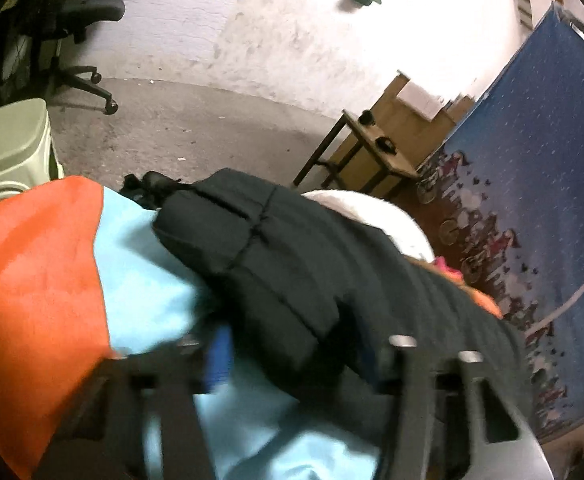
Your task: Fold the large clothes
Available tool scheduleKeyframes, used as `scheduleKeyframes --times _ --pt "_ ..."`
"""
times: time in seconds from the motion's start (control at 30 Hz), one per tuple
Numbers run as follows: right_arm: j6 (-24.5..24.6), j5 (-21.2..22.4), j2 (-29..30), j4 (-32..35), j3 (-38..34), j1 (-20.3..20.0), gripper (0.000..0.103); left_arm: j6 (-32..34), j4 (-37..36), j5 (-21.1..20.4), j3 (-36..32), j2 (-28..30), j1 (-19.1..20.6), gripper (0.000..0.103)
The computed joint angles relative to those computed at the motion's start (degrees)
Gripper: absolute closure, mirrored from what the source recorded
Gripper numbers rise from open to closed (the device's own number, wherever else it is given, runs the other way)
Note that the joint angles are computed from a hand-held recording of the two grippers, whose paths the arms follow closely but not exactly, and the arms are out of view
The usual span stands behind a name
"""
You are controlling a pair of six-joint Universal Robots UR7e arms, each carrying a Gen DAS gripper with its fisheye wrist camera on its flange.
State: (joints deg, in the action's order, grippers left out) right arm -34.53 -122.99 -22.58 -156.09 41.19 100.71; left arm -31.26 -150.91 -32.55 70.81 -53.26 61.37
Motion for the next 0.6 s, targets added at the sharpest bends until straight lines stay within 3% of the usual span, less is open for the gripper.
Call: scheduleKeyframes --times 0.17,0.37,0.5,0.6 --pt "-0.1 0.0 -0.1 -0.3 0.3 -0.1 0.0 6.1 -3.8 1.3 -0.8 1.2 -0.8 0.092" --pt "0.9 1.2 -1.0 0.2 1.2 -0.2 0.0 25.2 -18.8 2.2 -3.6 4.6 -4.6 0.095" --pt "3.7 3.6 -3.3 0.5 3.3 -0.3 0.0 40.0 -26.9 -2.9 -5.9 6.6 -8.3 0.096" --pt "6.9 6.6 -6.2 1.7 5.3 -0.8 0.0 44.8 -28.6 -6.4 -6.9 7.6 -10.6 0.096"
